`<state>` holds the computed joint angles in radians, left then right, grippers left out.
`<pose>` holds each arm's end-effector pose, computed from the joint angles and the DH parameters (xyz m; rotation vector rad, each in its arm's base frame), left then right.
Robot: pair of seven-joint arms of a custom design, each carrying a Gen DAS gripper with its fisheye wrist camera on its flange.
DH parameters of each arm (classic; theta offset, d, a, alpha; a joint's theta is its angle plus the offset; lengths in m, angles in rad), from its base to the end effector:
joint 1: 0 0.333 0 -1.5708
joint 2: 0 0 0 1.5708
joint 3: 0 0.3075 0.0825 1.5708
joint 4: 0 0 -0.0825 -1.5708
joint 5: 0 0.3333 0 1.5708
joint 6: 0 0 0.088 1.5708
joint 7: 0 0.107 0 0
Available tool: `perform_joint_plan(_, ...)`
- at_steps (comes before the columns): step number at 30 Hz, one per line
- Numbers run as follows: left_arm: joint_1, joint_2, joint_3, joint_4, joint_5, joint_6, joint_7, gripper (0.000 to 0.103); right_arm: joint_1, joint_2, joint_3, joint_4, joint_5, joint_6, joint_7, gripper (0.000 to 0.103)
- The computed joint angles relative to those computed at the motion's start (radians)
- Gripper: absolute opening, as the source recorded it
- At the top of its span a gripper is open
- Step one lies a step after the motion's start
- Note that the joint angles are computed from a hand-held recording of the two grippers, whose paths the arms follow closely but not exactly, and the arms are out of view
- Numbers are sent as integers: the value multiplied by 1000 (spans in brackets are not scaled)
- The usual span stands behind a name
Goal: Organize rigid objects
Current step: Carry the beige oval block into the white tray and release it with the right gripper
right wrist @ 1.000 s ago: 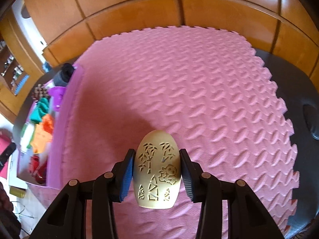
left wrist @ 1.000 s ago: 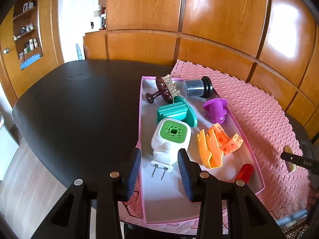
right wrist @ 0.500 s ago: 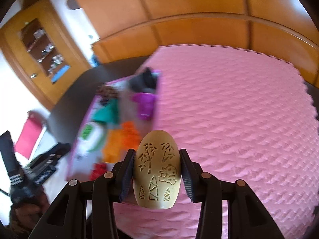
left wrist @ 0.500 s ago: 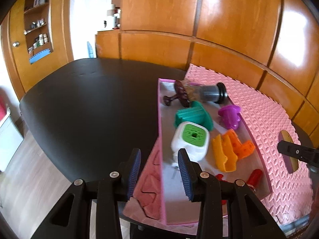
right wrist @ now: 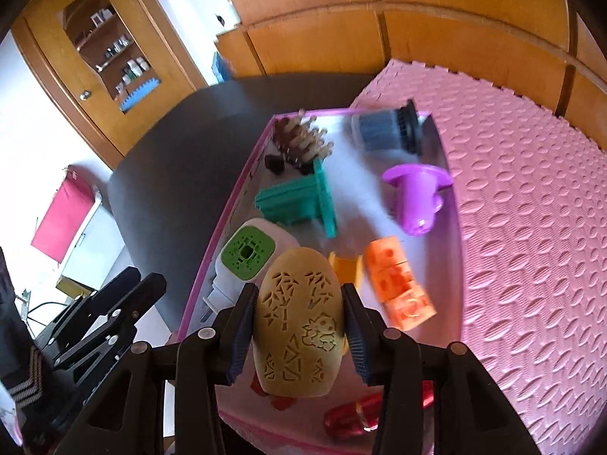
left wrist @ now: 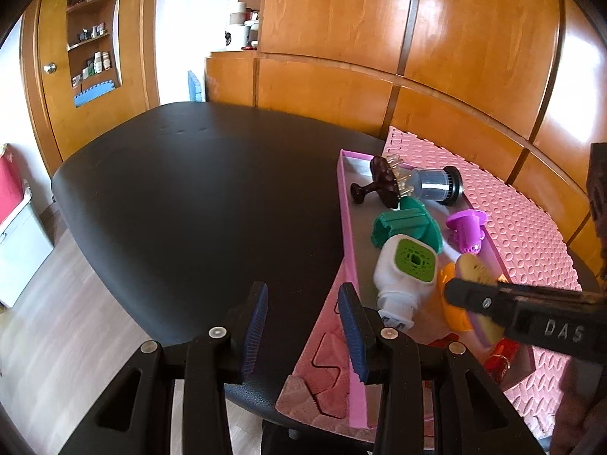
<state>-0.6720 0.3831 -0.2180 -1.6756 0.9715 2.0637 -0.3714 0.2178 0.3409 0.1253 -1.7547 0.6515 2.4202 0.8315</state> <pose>0.4384 -0.4457 0.4190 -2.1735 1.1564 -0.6158 0.5934 0.2059 0.4287 -2.2515 1.1317 0.0585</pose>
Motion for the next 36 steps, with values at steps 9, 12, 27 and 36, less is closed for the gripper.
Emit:
perform_joint_plan(9,8,-5,-1,-21,-7,11,-15,42,18,1,3,-37,-22,9,0,44)
perform_joint_plan(12,6,-2,-1,-16,-7,5,-16,50,13,-2,4,-36,-19,-6,-5,44)
perform_joint_plan(27,-23,17,2,44,5,-85,13,65,-12,-65,11,-106,105,41,-140,44)
perform_joint_plan(36,-58,55,9,124,19,-144,50,80,4,-129,11,-209,224,293,-271,45)
